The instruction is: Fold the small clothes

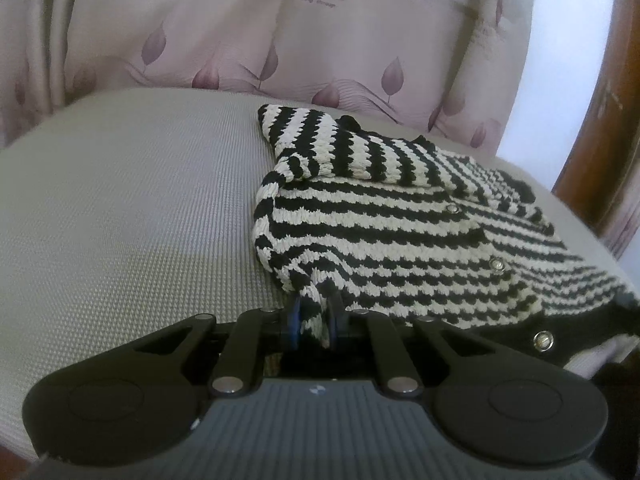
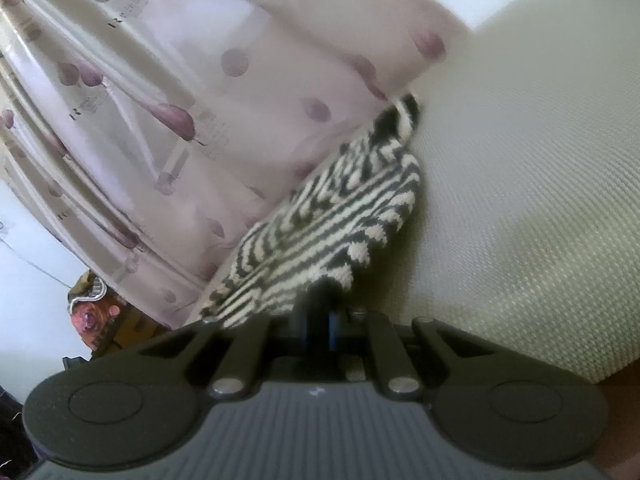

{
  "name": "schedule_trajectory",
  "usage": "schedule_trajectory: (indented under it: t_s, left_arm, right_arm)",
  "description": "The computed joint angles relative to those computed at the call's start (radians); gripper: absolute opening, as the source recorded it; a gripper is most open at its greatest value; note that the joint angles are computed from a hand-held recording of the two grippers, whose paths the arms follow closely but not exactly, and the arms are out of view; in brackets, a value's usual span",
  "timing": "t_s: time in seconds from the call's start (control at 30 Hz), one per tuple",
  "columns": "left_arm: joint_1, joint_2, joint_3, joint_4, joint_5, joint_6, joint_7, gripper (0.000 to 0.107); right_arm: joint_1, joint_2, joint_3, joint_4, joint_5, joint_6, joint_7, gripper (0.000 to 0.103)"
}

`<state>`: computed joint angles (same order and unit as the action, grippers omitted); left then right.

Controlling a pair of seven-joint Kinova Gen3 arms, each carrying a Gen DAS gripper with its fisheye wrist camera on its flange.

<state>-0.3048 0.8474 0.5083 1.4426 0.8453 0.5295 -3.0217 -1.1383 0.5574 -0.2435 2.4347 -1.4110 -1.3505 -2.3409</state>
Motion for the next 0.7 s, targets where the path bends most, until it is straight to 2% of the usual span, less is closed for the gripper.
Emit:
schedule_trajectory:
  t_s: [0.17,0.37,0.7]
  left_arm:
    - [0.003,-0.016,0.018,0.031,0.002,-0.058,-0.031,0.015]
    - [-0.012,-0.025,0.071,0.074,-0.018,-0.145,-0.068,0.015]
    - [-0.024,-0.016,0.117,0.085,-0.121,-0.204,0.018,0.015]
  right_arm:
    - [0.008,-0.009,0.004,-0.004,0.009,-0.006,0.017,0.009]
    - [0.008,-0.004,-0.001,-0.006,0.001,-0.011,0.006,0.009]
    - [0.004,-0.001,-0.005,-0.013,-0.014,-0.003,0.013,0.009]
